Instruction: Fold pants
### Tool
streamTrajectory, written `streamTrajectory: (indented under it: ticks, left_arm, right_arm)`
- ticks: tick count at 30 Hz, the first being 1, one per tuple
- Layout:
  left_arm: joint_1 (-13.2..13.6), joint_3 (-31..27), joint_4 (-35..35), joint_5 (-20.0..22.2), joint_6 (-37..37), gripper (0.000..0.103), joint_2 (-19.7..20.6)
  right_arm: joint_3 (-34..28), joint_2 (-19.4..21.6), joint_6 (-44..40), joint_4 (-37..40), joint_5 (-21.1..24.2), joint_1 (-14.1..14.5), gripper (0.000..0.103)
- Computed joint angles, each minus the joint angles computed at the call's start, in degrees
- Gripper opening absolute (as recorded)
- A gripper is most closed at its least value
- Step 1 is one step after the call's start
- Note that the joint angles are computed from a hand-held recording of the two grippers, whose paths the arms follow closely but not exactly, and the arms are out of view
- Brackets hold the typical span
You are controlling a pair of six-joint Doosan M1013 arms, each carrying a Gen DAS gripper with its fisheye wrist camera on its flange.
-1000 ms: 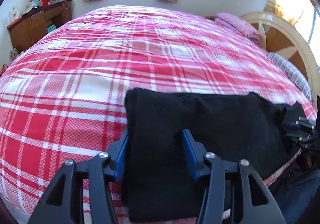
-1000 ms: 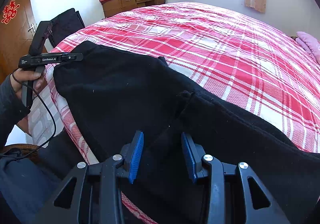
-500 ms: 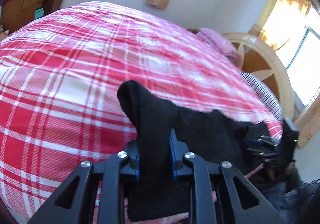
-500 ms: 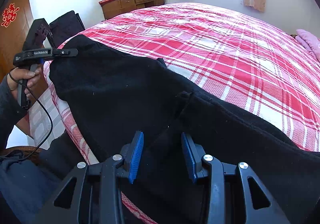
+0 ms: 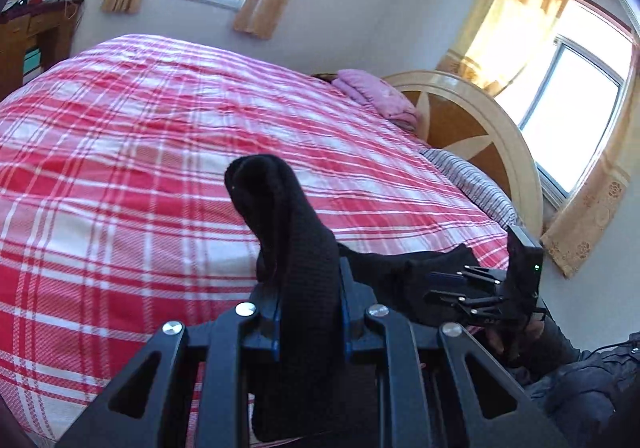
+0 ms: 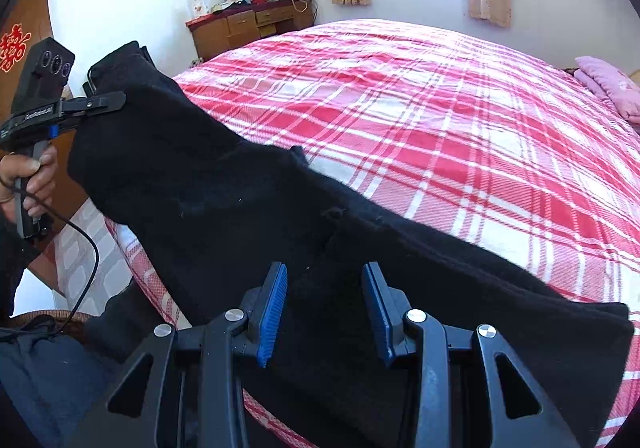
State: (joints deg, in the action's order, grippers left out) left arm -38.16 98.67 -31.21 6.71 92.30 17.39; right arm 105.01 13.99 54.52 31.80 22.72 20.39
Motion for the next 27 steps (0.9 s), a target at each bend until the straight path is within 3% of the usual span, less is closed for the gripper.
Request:
streamTrajectory:
  ticks: [5, 8, 12, 16, 19, 27]
  left_arm:
    - [-1.28, -1.62, -7.12, 0.49, 9.28, 0.022, 0.24]
    - [-1.92, -3.02, -15.73, 1.94, 19.2, 0.021, 0.85]
    - [-2.87, -6.02, -15.47, 4.33, 20.42, 0.022, 2.43]
    - [-3.75, -9.56, -19.44, 7.23, 24.92, 0.022, 4.54]
    - [-4.42, -12.26, -19.71, 9.11, 24.96, 0.022, 6.0]
    - [-6.8, -19.99, -7.73, 13.99, 13.64, 0.022, 10.16]
  right_arm:
    - [0.32, -0.86, 3.39, -1.99, -0.37, -0.83, 0.042]
    - [0.91, -1.62, 5.17, -3.43, -0.47, -1.44, 0.042]
    - [2.67, -3.43, 6.18, -3.77, -1.33, -2.81, 0.042]
    - [4.79, -5.52, 8.7, -4.72, -2.73, -4.61, 0.042]
    - [6.08, -6.66, 9.15, -3.62, -3.54, -6.31, 0.042]
    - [7.87, -7.86, 10.46, -0.43, -3.87, -10.15, 0.042]
